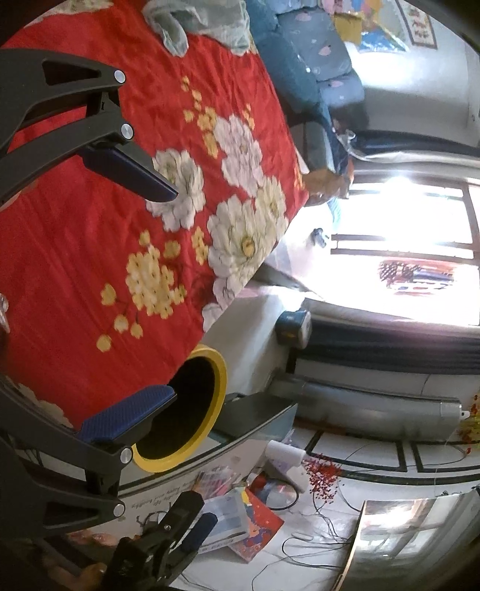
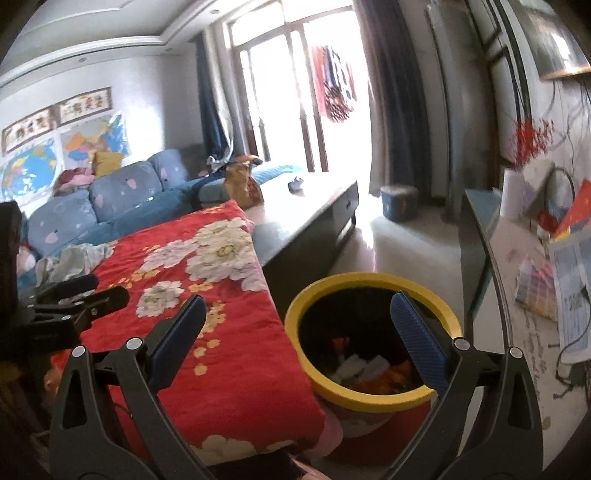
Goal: Collect trash
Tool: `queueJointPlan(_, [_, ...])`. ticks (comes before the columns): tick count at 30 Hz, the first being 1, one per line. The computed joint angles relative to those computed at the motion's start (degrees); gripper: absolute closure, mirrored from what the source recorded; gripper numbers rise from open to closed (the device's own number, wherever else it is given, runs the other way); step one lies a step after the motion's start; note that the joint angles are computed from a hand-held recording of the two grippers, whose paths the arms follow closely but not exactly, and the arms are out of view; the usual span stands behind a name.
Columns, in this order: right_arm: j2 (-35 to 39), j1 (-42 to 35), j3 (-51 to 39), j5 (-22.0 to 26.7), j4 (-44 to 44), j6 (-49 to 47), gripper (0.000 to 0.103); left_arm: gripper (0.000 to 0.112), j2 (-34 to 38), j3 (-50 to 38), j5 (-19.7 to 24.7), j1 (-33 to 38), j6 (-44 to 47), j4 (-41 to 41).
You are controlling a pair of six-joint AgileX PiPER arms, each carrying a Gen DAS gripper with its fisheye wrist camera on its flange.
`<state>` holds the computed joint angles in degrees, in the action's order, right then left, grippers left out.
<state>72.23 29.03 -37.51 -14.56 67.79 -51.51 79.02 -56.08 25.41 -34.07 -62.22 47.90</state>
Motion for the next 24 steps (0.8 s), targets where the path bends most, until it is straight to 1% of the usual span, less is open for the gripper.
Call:
queueJointPlan(2, [-0.5, 3.2, 1.0, -3.8, -0.5, 0.3, 0.011, 0.016, -2.4, 2.8, 0.1, -0.9, -5.1, 4.9])
queueJointPlan(6, [-1.5, 9.1, 2.9, -11.2, -0.3, 1.5, 0.011, 0.016, -5.8, 6.7, 0.1, -2.3, -11.4, 10.7])
queueJointPlan(10, [-1.1, 14.5, 3.8, -18.5, 2.3, 1.3, 0.011, 0.016, -9.3, 11.0, 2.0, -4.7, -22.1, 19.9])
queueJointPlan(11, [-1.0, 15.4, 3.9, -19.7, 2.6, 1.3, 0.011, 0.016, -10.3, 12.1, 2.8, -5.3, -24.5, 21.8])
queueJointPlan(16, [1.0, 20.2, 4.3, -26.3, 3.9, 1.7, 0.011, 0.016, -12.9, 15.3, 5.0, -6.8, -30.7, 26.5])
queueJointPlan(19, [1.2, 20.5, 4.2, -26.5, 3.9, 2.0, 0.011, 0.016, -13.2, 15.9, 4.4, -6.4, -31.7, 27.1])
queueJointPlan(24, [1.4, 21.9, 4.2, -28.4, 4.8, 1.6, 0.011, 0.016, -13.3, 16.2, 3.7, -5.8, -31.9, 27.1])
